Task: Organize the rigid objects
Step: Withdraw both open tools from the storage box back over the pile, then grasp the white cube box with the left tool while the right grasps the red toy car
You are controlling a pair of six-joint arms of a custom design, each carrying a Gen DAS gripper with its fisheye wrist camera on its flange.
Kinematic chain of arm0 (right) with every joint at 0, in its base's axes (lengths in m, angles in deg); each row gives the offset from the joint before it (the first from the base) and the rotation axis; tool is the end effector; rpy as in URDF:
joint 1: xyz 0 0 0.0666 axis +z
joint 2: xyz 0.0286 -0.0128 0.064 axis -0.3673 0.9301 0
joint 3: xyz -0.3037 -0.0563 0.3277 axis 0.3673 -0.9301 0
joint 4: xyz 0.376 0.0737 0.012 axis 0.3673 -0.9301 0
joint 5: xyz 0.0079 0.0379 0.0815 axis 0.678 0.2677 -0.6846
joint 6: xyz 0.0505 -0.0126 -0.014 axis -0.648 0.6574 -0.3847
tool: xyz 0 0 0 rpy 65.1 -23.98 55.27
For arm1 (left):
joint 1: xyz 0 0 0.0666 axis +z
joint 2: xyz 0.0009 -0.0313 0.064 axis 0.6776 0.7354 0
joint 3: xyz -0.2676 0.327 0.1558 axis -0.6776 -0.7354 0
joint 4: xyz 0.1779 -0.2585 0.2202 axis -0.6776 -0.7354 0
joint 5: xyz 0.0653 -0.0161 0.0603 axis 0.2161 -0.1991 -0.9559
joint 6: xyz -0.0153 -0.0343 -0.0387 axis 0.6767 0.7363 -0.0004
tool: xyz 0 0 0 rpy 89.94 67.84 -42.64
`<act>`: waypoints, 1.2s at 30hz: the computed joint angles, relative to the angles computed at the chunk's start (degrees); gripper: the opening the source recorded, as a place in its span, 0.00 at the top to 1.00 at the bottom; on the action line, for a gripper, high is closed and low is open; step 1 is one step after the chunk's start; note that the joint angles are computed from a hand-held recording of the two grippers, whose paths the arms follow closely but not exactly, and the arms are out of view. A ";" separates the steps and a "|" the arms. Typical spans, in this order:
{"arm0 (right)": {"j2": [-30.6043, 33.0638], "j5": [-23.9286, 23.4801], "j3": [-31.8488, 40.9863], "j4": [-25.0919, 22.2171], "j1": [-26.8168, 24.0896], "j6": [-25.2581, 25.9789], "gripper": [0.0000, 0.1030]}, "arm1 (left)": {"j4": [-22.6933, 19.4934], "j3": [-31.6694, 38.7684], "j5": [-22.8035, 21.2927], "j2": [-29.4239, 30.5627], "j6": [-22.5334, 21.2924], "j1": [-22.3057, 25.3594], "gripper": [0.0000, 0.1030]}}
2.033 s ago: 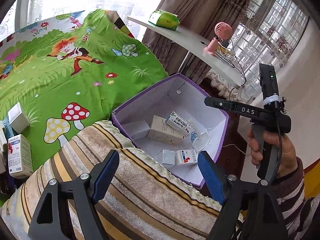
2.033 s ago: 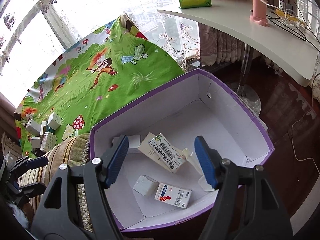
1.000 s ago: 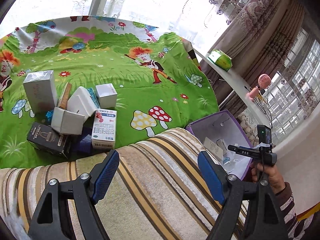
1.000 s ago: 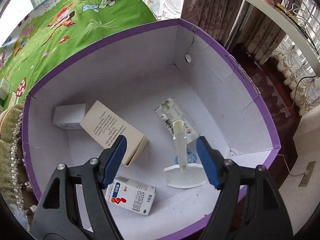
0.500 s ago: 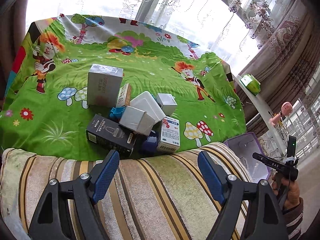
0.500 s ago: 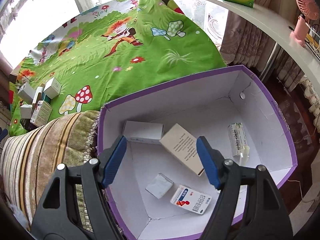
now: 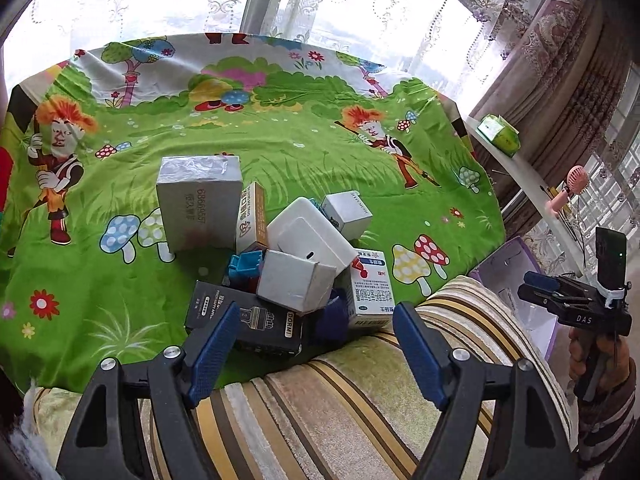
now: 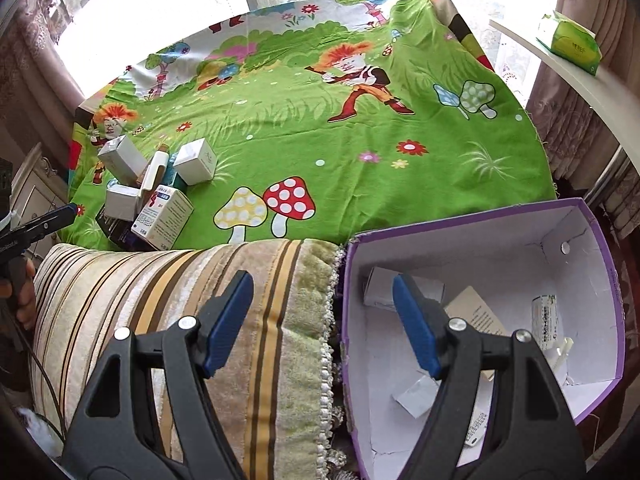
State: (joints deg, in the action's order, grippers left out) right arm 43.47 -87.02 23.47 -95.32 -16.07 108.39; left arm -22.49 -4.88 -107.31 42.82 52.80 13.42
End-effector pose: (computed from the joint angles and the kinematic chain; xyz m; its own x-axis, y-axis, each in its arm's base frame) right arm 0.4203 0.0571 0.3615 -0.6177 -0.5562 -0.5559 -0.7375 0.6552 0.1639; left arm 0.2270 -0.1153 0.3646 -0.6985 -0.4183 -0.5807 -0.3081 0.9081 -0.2835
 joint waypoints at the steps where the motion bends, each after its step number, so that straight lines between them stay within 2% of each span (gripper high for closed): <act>1: -0.18 -0.02 -0.06 -0.05 0.73 0.09 0.27 | 0.18 0.09 0.97 0.36 -1.22 0.95 0.24; 6: -0.91 -0.63 -0.04 -0.57 4.88 0.27 0.27 | 1.81 0.39 6.99 2.92 -6.73 5.28 0.26; 15: -0.04 -2.03 1.56 -1.52 12.17 -0.87 0.27 | 2.83 0.43 12.46 5.90 -11.17 9.52 0.27; 18: 0.30 -1.90 2.16 -1.41 14.35 -1.25 0.27 | 2.89 0.53 13.49 6.73 -11.81 10.27 0.27; 23: 1.02 -1.66 2.96 -1.20 16.94 -1.77 0.27 | 3.06 0.47 14.67 7.47 -12.07 10.75 0.36; 26: 1.61 -1.53 3.32 -1.21 18.00 -2.21 0.27 | 2.94 0.51 14.68 7.52 -12.25 10.68 0.46; 27: 1.78 -1.51 3.38 -1.23 18.30 -2.31 0.27 | 2.68 0.62 14.48 7.64 -12.22 10.55 0.53; 36: 2.74 -0.95 3.59 -1.24 19.91 -3.14 0.27 | 3.68 -0.19 15.02 5.67 -11.76 9.34 0.54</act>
